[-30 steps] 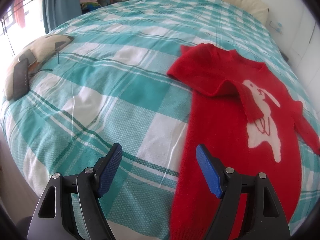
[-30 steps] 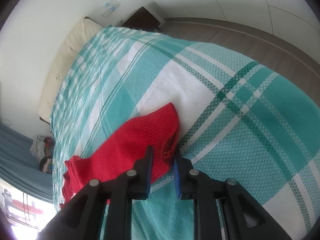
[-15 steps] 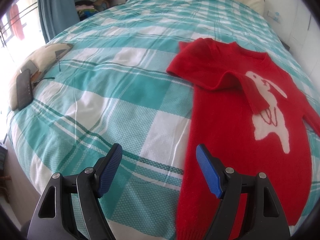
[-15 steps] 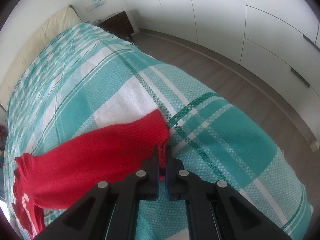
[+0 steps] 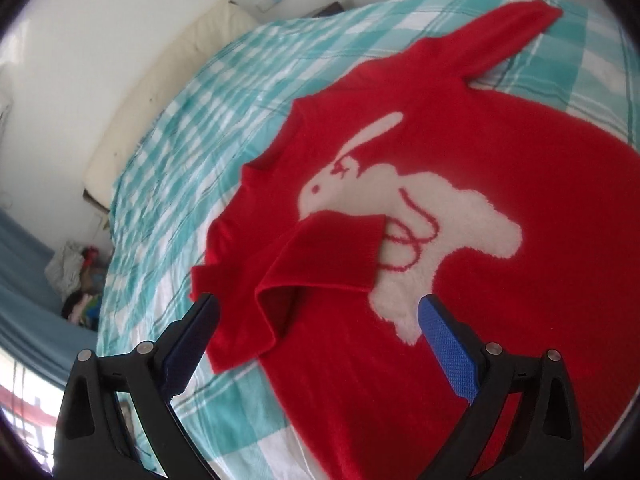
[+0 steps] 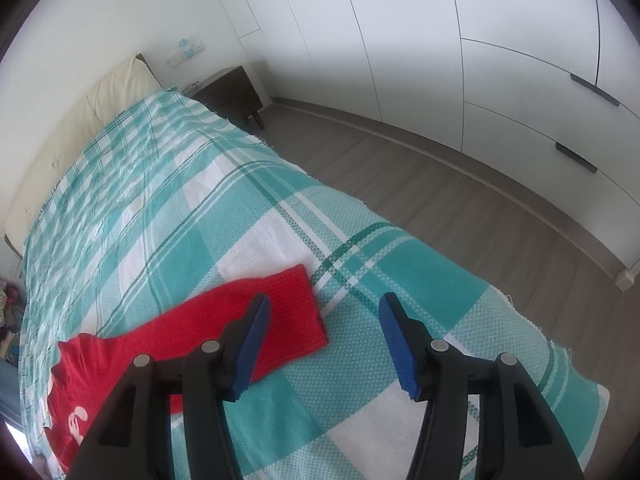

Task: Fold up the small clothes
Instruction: 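Grasp the other sleeve cuff with the left gripper, then fold the held sleeve across the body with the left gripper, release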

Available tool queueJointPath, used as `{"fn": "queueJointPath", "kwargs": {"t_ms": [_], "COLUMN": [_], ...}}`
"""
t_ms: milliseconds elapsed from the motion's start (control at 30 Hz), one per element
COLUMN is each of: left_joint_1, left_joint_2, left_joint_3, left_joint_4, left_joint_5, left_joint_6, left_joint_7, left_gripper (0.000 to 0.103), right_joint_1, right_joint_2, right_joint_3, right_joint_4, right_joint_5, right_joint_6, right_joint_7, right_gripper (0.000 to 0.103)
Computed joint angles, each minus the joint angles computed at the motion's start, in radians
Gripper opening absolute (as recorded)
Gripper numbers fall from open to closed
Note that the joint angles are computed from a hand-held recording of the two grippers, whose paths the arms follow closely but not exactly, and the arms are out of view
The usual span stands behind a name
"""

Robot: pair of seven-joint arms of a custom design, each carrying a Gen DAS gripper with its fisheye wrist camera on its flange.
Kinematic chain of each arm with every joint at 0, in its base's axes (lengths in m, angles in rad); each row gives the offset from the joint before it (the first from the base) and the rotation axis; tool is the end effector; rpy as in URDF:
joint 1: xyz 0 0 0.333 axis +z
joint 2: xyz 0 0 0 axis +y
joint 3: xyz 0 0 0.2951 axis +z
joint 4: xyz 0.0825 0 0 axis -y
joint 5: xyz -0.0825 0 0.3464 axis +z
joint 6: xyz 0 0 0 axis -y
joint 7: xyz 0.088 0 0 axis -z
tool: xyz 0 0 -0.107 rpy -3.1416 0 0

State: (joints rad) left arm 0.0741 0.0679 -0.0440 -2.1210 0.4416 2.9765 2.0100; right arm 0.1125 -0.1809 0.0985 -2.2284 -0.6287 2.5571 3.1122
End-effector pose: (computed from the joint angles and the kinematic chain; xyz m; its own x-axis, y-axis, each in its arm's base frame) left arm 0.5671 -0.0121 0.4699 -0.4812 -0.6556 -0.5819 -0.5065 0.7498 -0.4258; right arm 0.4883 0.1154 0.4990 -0.6664 -0.6730 -0.3208 -0.4504 0.7063 -0.5462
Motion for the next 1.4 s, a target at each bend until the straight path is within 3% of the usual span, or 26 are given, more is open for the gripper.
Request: {"fn": "queueJointPath", "kwargs": {"t_ms": [67, 133, 300, 333, 400, 433, 467, 567, 667, 767, 833, 900, 1000, 1067, 1133, 1167, 1233, 1333, 1400], "left_joint_1": [-0.022, -0.029, 0.026, 0.037, 0.058, 0.061, 0.054, 0.079, 0.163, 0.235, 0.245, 0.232, 0.227, 0.223, 0.223, 0.238, 0.282, 0.248, 0.308], "left_joint_2": [0.064, 0.122, 0.207, 0.219, 0.247, 0.261, 0.263, 0.242, 0.198, 0.136, 0.130, 0.143, 0.168, 0.181, 0.202, 0.220, 0.234, 0.272, 0.294], "left_joint_3": [0.010, 0.008, -0.077, -0.091, -0.117, -0.117, -0.107, -0.105, -0.103, -0.046, 0.027, 0.116, 0.223, 0.272, 0.304, 0.300, 0.276, 0.321, 0.279], "left_joint_4": [0.067, 0.131, 0.259, 0.283, 0.356, 0.397, 0.410, 0.420, 0.444, 0.433, 0.430, 0.418, 0.395, 0.365, 0.346, 0.365, 0.382, 0.431, 0.455], "left_joint_5": [0.079, 0.068, -0.235, -0.294, -0.417, -0.464, -0.484, -0.615, -0.868, -1.055, -1.003, -0.795, -0.552, -0.427, -0.323, -0.320, -0.343, -0.128, -0.187], "left_joint_6": [-0.042, -0.093, -0.246, -0.276, -0.406, -0.473, -0.498, -0.521, -0.537, -0.495, -0.413, -0.332, -0.332, -0.336, -0.351, -0.392, -0.402, -0.465, -0.499], "left_joint_7": [-0.025, 0.004, 0.207, 0.245, 0.315, 0.320, 0.302, 0.282, 0.262, 0.156, -0.052, -0.354, -0.697, -0.856, -0.970, -0.993, -0.995, -1.105, -1.069], "left_gripper": [0.083, 0.081, 0.080, 0.076, 0.052, 0.022, 0.008, 0.005, 0.005, 0.005, 0.005, 0.005, 0.005, 0.005, 0.005, 0.004, 0.004, 0.000, 0.000], "right_joint_1": [0.004, 0.007, 0.016, 0.017, 0.021, 0.023, 0.025, 0.029, 0.028, 0.025, 0.023, 0.023, 0.028, 0.036, 0.047, 0.055, 0.068, 0.083, 0.089], "right_joint_2": [0.004, 0.016, 0.045, 0.049, 0.055, 0.058, 0.060, 0.063, 0.059, 0.051, 0.049, 0.052, 0.066, 0.079, 0.091, 0.097, 0.108, 0.120, 0.125], "right_joint_3": [0.000, -0.003, -0.004, -0.005, -0.006, -0.006, -0.007, -0.011, -0.012, -0.007, -0.006, -0.006, -0.002, 0.001, 0.003, 0.003, 0.001, -0.007, -0.011], "right_joint_4": [-0.004, 0.001, 0.029, 0.033, 0.039, 0.043, 0.044, 0.042, 0.036, 0.033, 0.032, 0.035, 0.050, 0.066, 0.082, 0.090, 0.101, 0.114, 0.121], "right_joint_5": [0.006, 0.015, 0.006, 0.003, -0.001, -0.004, -0.005, -0.002, -0.010, -0.033, -0.038, -0.036, -0.038, -0.041, -0.051, -0.052, -0.049, -0.041, -0.046], "right_joint_6": [0.034, 0.064, 0.090, 0.096, 0.103, 0.103, 0.106, 0.121, 0.135, 0.142, 0.151, 0.162, 0.168, 0.164, 0.151, 0.140, 0.129, 0.125, 0.120], "right_joint_7": [0.004, -0.008, -0.032, -0.033, -0.036, -0.036, -0.037, -0.034, -0.022, -0.010, -0.007, -0.007, -0.011, -0.015, -0.018, -0.026, -0.039, -0.061, -0.062], "right_gripper": [0.057, 0.057, 0.057, 0.057, 0.057, 0.057, 0.057, 0.057, 0.057, 0.057, 0.057, 0.057, 0.057, 0.057, 0.057, 0.057, 0.057, 0.057, 0.057]}}
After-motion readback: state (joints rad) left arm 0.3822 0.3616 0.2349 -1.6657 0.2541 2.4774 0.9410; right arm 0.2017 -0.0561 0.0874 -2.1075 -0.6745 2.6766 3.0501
